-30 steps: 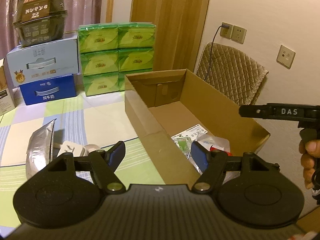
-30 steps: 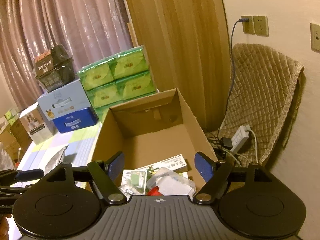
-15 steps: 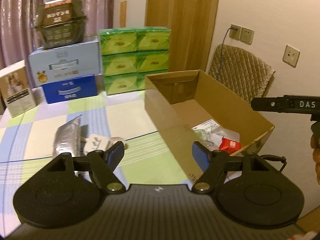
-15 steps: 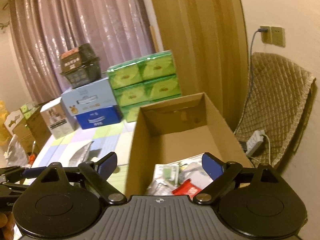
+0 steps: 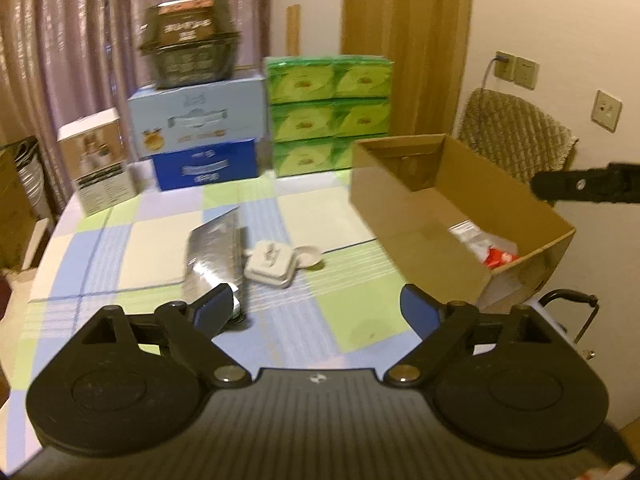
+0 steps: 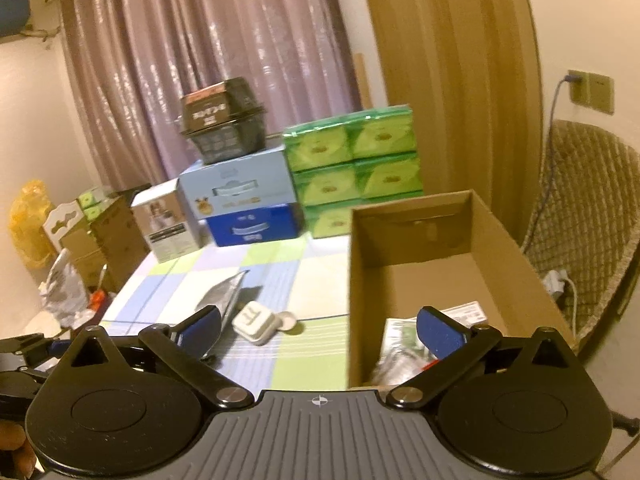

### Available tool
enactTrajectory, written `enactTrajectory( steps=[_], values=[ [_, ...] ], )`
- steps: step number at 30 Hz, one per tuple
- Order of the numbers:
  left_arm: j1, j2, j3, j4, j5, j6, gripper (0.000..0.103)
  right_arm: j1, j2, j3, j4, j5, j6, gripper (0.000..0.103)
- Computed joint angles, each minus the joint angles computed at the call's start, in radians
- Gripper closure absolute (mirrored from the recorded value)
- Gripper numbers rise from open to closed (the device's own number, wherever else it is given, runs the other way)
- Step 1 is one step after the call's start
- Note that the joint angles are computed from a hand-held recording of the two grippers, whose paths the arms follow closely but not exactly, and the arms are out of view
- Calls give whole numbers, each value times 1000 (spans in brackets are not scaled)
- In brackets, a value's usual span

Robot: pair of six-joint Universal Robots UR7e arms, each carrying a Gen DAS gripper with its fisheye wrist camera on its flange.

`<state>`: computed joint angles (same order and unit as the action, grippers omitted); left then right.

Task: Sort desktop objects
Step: 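Withdraw both open tools back over the table, then move the left tool to the black cable while the right tool approaches the white plug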

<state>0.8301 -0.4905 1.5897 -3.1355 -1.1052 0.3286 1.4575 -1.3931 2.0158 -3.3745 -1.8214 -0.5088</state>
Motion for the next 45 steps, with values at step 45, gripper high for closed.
enactTrajectory(
  steps=[45],
  values=[
    [200, 4, -78, 51, 33, 161, 13, 29, 344, -171, 48, -29, -27, 2]
  ],
)
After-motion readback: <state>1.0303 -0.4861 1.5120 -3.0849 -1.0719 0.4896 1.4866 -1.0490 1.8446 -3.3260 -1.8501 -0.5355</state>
